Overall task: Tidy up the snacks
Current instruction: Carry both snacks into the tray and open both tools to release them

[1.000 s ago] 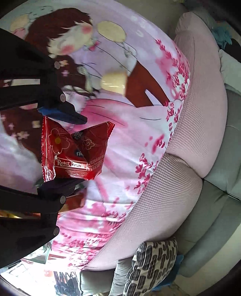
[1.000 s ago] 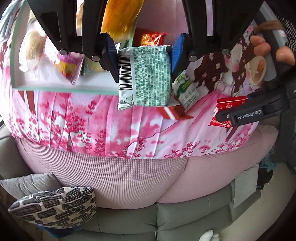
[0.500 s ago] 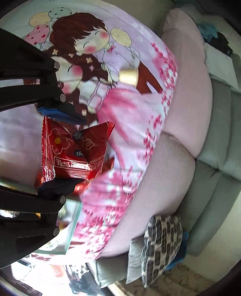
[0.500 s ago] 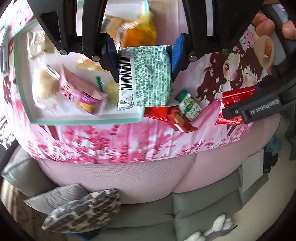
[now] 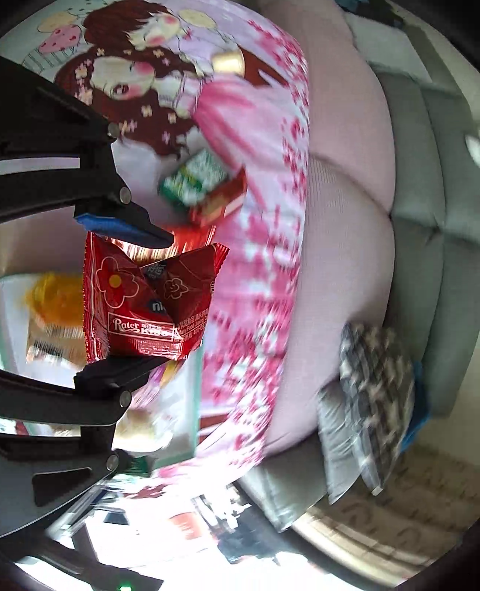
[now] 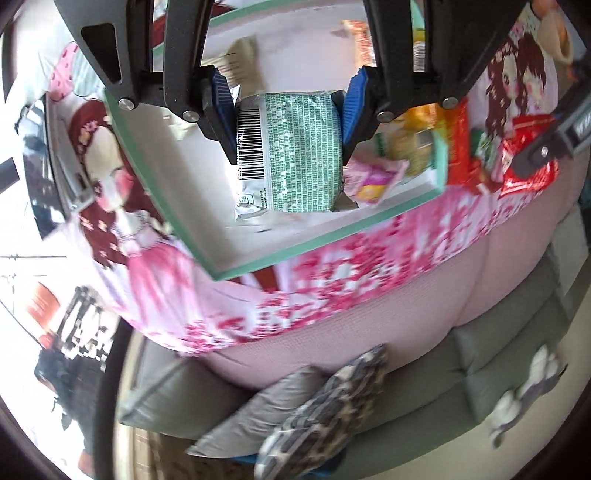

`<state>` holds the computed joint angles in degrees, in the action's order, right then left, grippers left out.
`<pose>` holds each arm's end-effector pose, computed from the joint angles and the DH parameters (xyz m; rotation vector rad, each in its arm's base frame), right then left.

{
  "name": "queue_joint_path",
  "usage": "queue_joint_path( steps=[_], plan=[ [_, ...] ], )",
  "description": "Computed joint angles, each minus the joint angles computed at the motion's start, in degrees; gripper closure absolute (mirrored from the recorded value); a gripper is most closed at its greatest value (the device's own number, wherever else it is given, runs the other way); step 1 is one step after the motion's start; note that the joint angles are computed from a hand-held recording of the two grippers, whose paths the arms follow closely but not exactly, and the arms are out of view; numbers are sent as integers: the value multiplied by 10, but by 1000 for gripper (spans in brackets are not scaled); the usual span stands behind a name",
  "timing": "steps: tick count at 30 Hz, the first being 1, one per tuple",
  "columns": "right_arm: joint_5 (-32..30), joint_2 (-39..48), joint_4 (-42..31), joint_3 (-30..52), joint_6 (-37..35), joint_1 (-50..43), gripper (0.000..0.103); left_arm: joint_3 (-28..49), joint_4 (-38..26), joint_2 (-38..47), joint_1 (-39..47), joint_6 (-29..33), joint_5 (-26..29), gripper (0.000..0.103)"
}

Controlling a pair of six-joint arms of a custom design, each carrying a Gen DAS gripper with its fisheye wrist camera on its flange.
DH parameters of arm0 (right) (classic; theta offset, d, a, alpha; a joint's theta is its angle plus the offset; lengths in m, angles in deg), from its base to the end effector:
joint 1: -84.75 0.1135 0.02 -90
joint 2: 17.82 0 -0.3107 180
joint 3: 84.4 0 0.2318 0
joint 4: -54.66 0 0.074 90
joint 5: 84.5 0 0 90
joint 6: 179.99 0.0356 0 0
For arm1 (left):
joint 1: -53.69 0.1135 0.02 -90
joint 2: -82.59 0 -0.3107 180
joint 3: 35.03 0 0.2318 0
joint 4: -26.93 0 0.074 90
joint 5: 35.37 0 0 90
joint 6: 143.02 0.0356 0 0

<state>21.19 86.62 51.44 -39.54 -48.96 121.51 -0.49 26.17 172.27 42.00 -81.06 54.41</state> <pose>0.2175 0.1505 0.1182 0.1836 2.5969 0.1162 0.2078 -0.0429 0.1432 -0.3667 2.5418 -0.2630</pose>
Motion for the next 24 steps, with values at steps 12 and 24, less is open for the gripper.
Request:
queue_joint_path(
  steps=[12,24],
  plan=[
    [-40,-3,49,-55,-35,-131,50,49,44,119,-158,-43,-18,47],
    [-72,51,78,-50,-48,-152,50,73,70,191,-186,-51,-23,47]
  ],
)
